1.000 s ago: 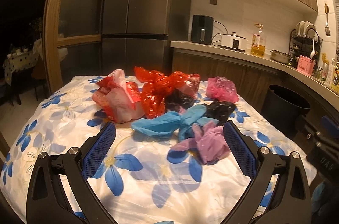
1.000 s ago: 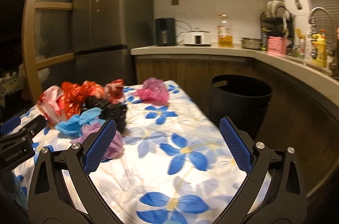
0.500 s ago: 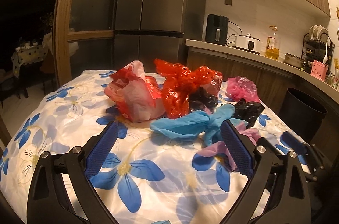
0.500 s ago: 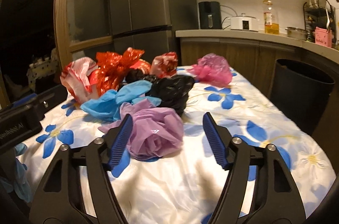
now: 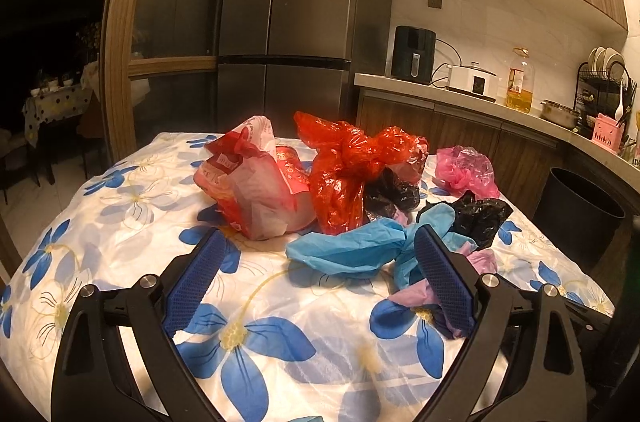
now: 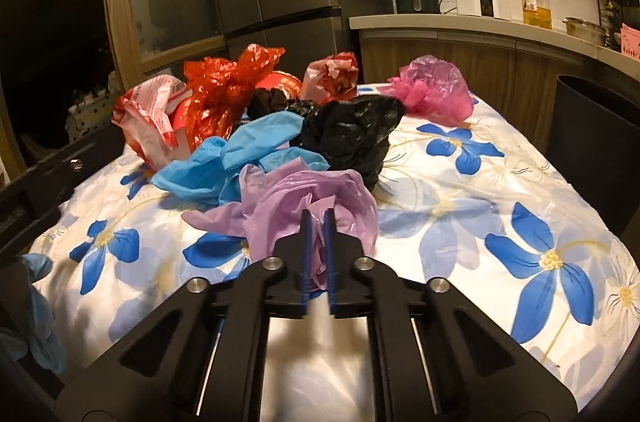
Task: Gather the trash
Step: 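Grasp the purple glove with the right gripper while the left gripper reaches the blue glove, then lift the purple glove with the right gripper while the left gripper lifts the blue glove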
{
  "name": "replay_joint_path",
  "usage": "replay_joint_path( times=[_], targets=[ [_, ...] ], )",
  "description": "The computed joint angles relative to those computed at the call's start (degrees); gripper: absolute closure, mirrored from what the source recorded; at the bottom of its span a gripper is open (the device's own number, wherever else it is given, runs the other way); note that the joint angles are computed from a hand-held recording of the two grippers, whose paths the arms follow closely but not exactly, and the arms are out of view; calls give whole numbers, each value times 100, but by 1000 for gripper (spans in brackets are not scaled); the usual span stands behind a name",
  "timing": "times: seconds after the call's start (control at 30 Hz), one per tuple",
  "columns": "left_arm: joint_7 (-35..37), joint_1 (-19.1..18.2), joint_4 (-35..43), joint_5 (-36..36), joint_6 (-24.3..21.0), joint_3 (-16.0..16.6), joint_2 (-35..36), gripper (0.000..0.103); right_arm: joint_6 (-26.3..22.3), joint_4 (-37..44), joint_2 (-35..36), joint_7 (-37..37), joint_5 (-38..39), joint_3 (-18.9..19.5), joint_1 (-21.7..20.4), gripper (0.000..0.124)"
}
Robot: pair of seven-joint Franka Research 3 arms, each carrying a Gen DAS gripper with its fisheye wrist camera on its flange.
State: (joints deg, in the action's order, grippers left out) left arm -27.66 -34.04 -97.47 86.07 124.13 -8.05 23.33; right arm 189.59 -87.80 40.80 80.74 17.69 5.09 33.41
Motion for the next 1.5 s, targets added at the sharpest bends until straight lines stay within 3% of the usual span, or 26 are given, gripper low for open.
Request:
replay_joint_path(
  times=[0.2, 0.3, 0.5, 0.67, 0.73, 0.83, 0.97, 1.13, 1.3, 1.5],
  targets=[
    [124, 42, 377, -64, 295, 35, 271, 14, 681, -697, -446, -77, 266, -230, 123, 121],
    [386, 62, 828, -292, 566, 106, 607, 25, 981, -939, -622, -224, 538, -402, 246, 121],
    [1300, 66, 1833, -1229, 965, 276, 1373, 32, 1376, -1235, -847, -507, 770, -189, 13, 121],
    [1851, 69, 2168, -1947, 1191, 400, 1632, 58, 1363, -1304, -921, -566, 868, -41, -166, 121],
    [1955, 84, 2151, -2179, 1388, 454, 1650, 82, 1387, -1367, -963, -531, 834, 44, -259, 121],
    [1815, -10, 1961, -2315, 1612, 644, 1557, 89, 1447, -1442, -1024, -508, 792, 99, -333, 121],
    [1358, -195, 1537, -2098, 1729, 823, 1244, 92, 1506, -1565, -1133, -453, 747, 166, -427, 121],
    [722, -354, 1011, -1495, 1367, 763, 706, 93, 1588, -1716, -1264, -344, 679, 224, -546, 121],
    [836, -421, 1326, -1028, 895, 554, 710, 94, 1650, -1763, -1338, -224, 590, 242, -656, 121],
    [1497, -465, 2444, -993, 1198, 535, 1294, 94, 1787, -1800, -1439, -148, 653, 149, -711, 121]
  ],
)
